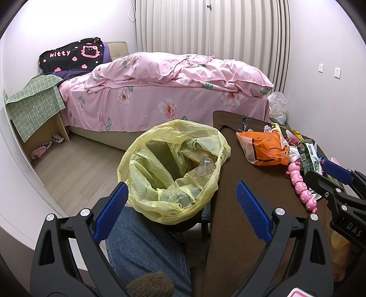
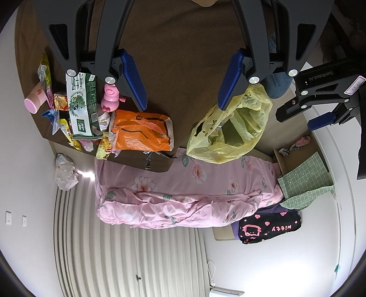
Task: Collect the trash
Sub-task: 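Reach the right tool to the SATINE milk carton and close on it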
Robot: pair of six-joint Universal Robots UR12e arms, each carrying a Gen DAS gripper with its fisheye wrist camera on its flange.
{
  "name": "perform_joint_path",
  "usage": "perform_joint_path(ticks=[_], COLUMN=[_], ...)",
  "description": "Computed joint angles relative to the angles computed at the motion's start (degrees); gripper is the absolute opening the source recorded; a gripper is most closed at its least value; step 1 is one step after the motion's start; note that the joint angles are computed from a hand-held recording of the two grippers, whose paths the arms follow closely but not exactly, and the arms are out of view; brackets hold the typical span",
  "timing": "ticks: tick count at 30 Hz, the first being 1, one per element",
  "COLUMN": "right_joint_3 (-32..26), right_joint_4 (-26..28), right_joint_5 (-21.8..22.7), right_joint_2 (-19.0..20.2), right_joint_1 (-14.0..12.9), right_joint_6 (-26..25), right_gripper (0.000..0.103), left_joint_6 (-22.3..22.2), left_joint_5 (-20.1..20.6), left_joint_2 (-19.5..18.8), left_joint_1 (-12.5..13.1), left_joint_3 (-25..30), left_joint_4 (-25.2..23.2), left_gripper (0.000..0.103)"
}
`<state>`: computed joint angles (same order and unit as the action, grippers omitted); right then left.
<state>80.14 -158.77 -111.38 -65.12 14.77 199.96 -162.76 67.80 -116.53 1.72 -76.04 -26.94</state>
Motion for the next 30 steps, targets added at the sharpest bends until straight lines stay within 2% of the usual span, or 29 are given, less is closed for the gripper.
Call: perform_joint_path(ticks=[8,14,18,24,30], right_joint_3=[0.29,2.58,4.54,8.42,12.09], right_joint_4=[-0.23,-0.13,0.33,0.87,1.79], right_joint_5=[-0.67,-4.71,-6.55,-8.92,-7.55], right_joint_2=[-0.08,-1.45,-2.68,-5.08,-6.93], right_joint_1=[0.06,-0.67,-1.76,-3.95,-6.21], right_joint_6=[-0.21,0.46,1.26,2.67,5.13], right_gripper=[0.061,0.061,0.061,0.061,0.061], left_joint_6=[-0.09,0.76,2.18,3.90,6.35], left_joint_5=[-0.63,-1.57,-3.72,-9.15,-11.68], left_joint_2=[-0.06,-1.03,-2.36,-5.33,-7.69], left_joint_1=[0.08,-0.17,-0.84,-2.30,-4.65], left_joint_3=[0.06,0.49,2.05,6.67,10.26], left_joint_4=[-0.28,-2.02,-4.19,-9.36,-11.71], left_gripper=[0.091,0.091,0.091,0.091,0.091])
